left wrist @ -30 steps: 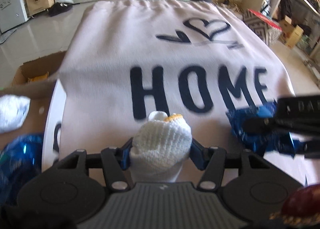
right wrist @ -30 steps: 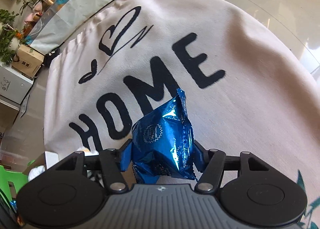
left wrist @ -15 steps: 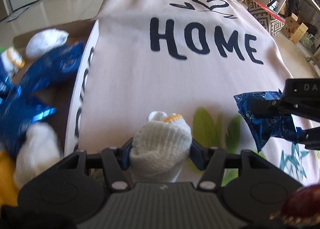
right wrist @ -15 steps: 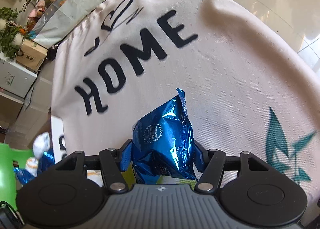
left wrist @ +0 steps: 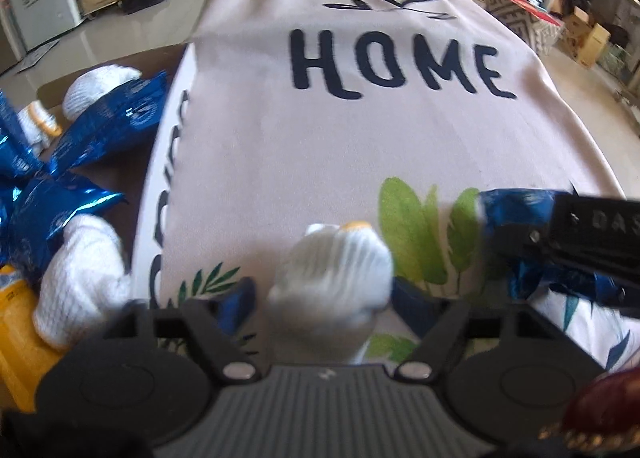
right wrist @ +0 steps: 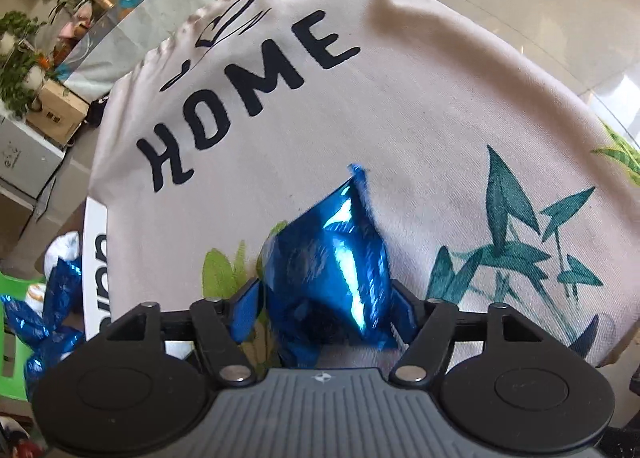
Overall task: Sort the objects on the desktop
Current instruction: 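Lift the glove with the left gripper while the right lifts the blue packet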
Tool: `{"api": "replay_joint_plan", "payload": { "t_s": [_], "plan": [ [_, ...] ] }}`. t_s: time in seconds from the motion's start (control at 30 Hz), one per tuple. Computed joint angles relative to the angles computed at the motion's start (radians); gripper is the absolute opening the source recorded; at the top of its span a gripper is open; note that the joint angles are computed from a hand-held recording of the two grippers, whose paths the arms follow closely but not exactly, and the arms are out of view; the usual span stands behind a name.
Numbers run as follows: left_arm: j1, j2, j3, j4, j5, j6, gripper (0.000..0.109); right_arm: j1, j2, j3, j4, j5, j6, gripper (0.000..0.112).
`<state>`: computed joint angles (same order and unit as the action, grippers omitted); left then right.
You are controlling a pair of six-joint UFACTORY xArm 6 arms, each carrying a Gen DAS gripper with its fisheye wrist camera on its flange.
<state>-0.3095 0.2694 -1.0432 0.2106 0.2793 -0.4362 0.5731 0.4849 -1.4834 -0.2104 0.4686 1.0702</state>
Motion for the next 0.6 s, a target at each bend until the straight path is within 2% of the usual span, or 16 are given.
{"api": "replay_joint_plan", "payload": {
  "t_s": [0.07,0.13,0.3,0.47,0.6],
  "plan": [
    [0.008,-0.006,0.009,-0.002,0.001,-0.023,0.091,0.003,-0.019,0.033,-0.035,-0.025,0.049,0.074],
    [0.012,-0.007,0.008,0.031,0.028,-0.071,0.102,0.006,-0.038,0.065,-0.061,-0.047,0.087,0.074],
    [0.022,-0.020,0.030,0.061,0.039,-0.125,0.103,0.012,-0.087,0.124,-0.168,-0.052,0.210,0.075],
    [0.018,-0.034,0.041,0.087,0.040,-0.142,0.103,0.010,-0.141,0.195,-0.238,-0.083,0.323,0.081],
    [0.011,-0.054,0.057,0.091,0.030,-0.147,0.103,0.002,-0.154,0.215,-0.237,-0.101,0.348,0.082]
  ]
}}
